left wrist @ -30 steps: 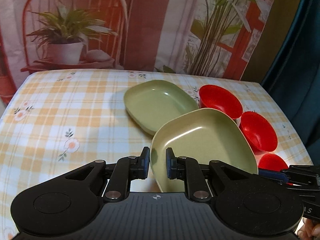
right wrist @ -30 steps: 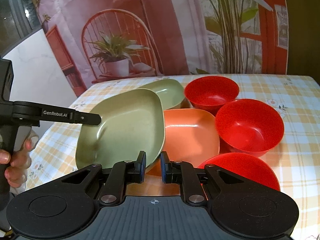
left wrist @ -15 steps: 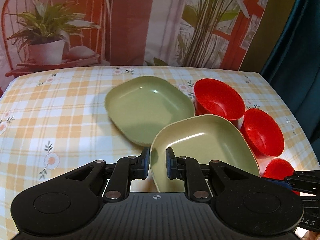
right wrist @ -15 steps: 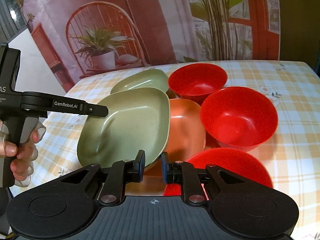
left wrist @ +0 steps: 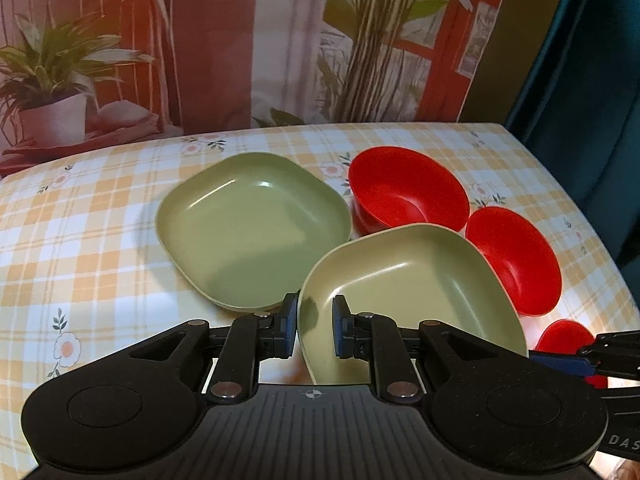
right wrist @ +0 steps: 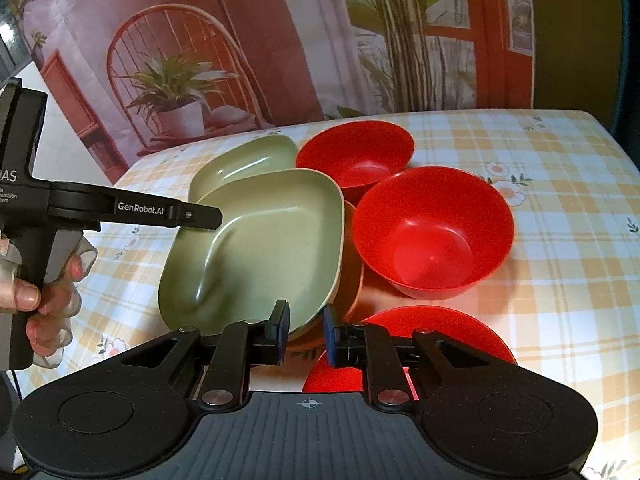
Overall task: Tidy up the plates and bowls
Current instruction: 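Lower the large green plate onto the orange plate and release with the left tool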
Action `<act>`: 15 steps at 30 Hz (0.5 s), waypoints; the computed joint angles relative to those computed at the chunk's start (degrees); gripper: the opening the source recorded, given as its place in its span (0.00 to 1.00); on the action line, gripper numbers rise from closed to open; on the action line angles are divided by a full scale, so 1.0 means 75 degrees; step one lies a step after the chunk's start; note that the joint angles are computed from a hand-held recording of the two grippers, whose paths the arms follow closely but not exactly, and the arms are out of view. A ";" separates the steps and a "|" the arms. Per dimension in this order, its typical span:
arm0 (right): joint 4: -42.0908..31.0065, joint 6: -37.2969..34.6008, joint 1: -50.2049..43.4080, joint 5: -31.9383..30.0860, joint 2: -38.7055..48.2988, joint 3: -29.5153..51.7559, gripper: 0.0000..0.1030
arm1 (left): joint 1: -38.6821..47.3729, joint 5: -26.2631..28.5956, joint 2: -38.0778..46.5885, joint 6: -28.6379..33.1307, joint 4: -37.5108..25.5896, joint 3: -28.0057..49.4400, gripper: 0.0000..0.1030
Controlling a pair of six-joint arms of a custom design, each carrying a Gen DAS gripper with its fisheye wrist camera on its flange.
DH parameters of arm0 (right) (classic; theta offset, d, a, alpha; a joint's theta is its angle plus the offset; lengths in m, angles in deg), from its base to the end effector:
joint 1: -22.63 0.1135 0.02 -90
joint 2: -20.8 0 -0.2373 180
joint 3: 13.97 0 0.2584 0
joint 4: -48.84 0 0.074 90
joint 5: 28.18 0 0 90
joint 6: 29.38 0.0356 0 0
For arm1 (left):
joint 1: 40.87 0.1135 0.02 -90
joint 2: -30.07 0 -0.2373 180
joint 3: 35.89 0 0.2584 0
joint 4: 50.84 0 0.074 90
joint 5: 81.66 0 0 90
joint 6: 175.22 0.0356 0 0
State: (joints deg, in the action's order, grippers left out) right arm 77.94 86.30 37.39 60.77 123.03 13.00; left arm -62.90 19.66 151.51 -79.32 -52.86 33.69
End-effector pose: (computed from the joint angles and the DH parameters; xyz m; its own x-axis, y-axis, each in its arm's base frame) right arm 0.2048 0.0546 0.0165 -0.7443 0.2520 -0.6185 0.0616 0.9481 0.3121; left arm 0.3381 -0.1443 0.0248 -0.6960 0.3904 -0.6027 0.5495 0.8298 -0.0971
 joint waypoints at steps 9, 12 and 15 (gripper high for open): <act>-0.0193 0.0037 -0.0146 -0.0223 0.0162 0.0252 0.18 | -0.0070 -0.0273 0.0204 0.0183 -0.0472 0.0436 0.17; -0.0355 0.0004 -0.0152 -0.0205 0.0132 0.0324 0.18 | -0.0147 -0.0418 0.0279 0.0242 -0.0563 0.0540 0.17; -0.0526 -0.0024 -0.0136 -0.0214 0.0074 0.0388 0.19 | -0.0187 -0.0537 0.0366 0.0312 -0.0631 0.0636 0.17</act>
